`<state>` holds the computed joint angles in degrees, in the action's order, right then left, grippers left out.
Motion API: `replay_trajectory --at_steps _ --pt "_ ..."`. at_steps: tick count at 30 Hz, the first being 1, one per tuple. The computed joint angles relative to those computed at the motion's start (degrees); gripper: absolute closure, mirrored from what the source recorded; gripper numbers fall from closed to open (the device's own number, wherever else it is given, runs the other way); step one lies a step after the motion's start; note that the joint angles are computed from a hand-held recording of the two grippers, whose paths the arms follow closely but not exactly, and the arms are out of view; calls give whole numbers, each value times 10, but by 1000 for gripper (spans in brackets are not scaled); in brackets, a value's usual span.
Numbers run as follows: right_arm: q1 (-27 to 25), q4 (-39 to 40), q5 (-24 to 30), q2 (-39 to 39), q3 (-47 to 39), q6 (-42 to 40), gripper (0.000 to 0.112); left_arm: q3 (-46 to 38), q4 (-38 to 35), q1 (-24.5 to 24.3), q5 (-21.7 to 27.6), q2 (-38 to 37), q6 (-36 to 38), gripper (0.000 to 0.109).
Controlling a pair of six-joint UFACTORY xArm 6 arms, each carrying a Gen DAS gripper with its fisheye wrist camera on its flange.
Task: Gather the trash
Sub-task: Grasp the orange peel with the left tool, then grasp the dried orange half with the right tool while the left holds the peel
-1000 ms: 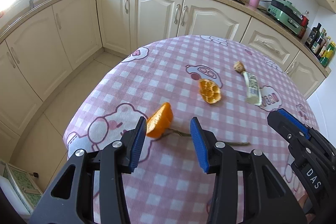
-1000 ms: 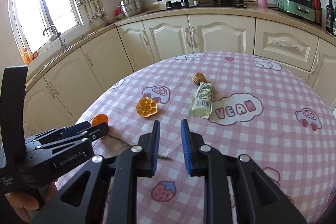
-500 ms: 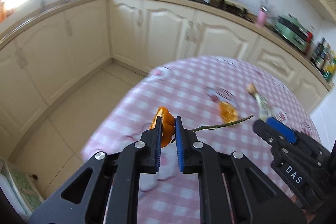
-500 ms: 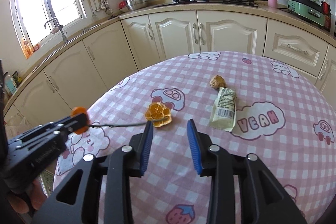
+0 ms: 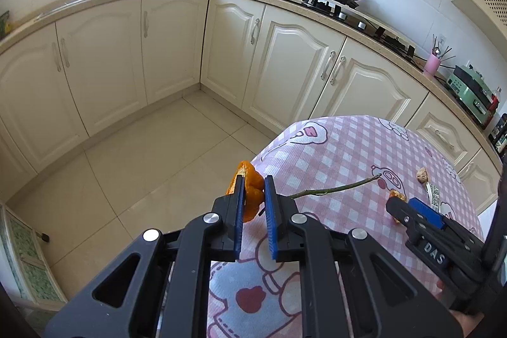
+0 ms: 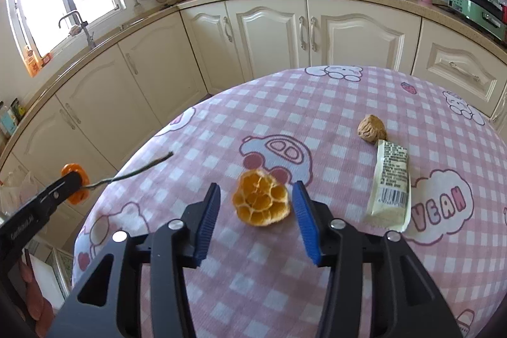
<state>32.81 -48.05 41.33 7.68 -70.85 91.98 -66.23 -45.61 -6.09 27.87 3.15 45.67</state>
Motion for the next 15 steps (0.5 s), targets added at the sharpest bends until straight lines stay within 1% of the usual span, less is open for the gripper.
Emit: replay_trajectory --at_steps 2,4,5,6,10,13,15 --pt "-7 26 -9 8 -5 -23 65 -5 -3 2 8 6 5 97" --pt "-4 35 4 18 -19 -38 66 -10 -6 6 21 10 7 97" --pt "-3 36 9 21 -24 -44 73 -12 -9 9 28 11 10 97" --pt "0 36 18 25 -31 -51 76 -12 -11 12 31 10 11 97" --pt "23 14 50 41 -60 -47 76 -6 -18 27 44 -3 22 97" --pt "41 6 34 39 -63 -36 76 1 -22 46 61 -18 32 97" --pt "58 0 34 45 -77 -33 76 12 -20 59 60 -31 38 97"
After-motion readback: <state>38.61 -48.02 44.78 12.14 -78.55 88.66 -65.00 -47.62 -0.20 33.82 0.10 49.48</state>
